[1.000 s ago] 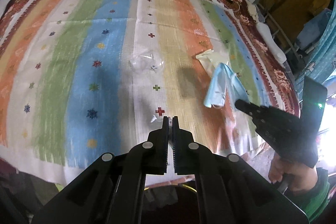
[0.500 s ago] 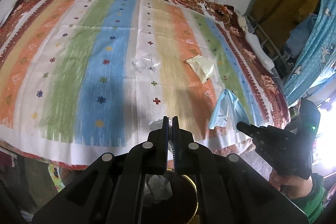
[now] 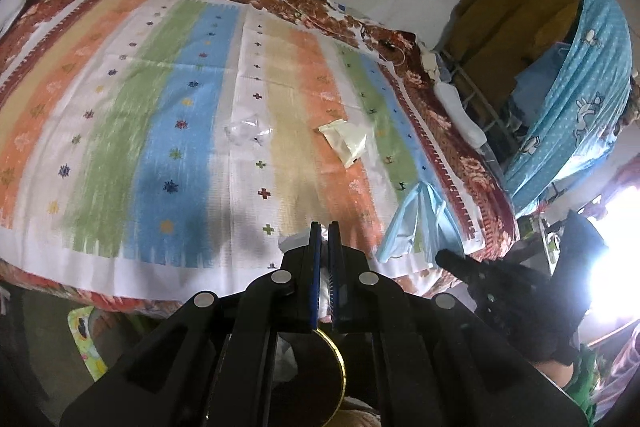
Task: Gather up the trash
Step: 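Carry the clear plastic with the left tool while the right tool carries the mask and tissue to the bin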
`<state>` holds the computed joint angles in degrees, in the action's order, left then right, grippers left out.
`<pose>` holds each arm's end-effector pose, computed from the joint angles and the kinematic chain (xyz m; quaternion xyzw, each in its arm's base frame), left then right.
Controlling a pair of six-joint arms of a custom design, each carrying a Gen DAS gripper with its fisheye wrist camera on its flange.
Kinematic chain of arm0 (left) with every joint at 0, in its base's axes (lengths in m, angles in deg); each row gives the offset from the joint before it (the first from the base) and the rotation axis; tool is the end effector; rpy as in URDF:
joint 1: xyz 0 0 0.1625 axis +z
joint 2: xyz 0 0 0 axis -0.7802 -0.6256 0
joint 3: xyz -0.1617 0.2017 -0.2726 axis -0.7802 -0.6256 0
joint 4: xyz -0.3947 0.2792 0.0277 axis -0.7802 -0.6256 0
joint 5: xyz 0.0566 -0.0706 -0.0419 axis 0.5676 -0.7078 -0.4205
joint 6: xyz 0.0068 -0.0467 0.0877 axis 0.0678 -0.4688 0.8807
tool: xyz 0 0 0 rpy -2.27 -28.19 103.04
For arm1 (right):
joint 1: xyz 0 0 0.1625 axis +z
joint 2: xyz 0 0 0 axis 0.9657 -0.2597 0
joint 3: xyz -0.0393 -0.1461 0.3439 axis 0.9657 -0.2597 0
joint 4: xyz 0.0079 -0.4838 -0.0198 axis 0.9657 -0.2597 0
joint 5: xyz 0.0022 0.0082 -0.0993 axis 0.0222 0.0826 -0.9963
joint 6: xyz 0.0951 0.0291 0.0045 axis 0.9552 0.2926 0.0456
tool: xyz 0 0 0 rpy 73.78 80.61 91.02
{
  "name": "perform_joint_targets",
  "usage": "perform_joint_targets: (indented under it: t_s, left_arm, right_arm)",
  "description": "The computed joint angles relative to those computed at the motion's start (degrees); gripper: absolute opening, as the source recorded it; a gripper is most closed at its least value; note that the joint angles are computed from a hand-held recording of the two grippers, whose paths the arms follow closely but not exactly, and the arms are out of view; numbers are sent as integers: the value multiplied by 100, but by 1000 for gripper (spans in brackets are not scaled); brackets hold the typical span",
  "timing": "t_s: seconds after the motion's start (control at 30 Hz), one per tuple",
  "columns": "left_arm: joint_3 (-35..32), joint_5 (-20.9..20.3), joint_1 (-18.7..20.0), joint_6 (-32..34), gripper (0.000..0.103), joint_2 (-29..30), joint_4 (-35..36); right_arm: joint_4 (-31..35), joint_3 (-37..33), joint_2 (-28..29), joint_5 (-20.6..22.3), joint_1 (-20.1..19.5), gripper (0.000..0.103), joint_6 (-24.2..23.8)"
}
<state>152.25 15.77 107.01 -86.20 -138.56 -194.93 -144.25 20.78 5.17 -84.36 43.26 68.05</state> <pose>-0.1714 -0.5758 0.4210 0.0647 0.9412 -0.3075 0.1242 0.4177 -0.5908 0.2279 0.3240 -0.8975 0.2181 0.2046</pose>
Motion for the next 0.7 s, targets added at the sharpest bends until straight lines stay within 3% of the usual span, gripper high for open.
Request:
perform_joint_targets:
  t_s: [0.3, 0.5, 0.7]
  left_arm:
    - [287, 299, -152, -139, 3, -212, 159]
    - [444, 272, -242, -137, 3, -442, 200]
    - [688, 210, -394, 15, 3, -715, 85]
  right_arm:
    - [-290, 504, -372, 169, 129, 3, -148]
    - [-491, 739, -497, 171, 203, 3, -174]
    - [-397, 914, -596, 163, 185, 3, 91]
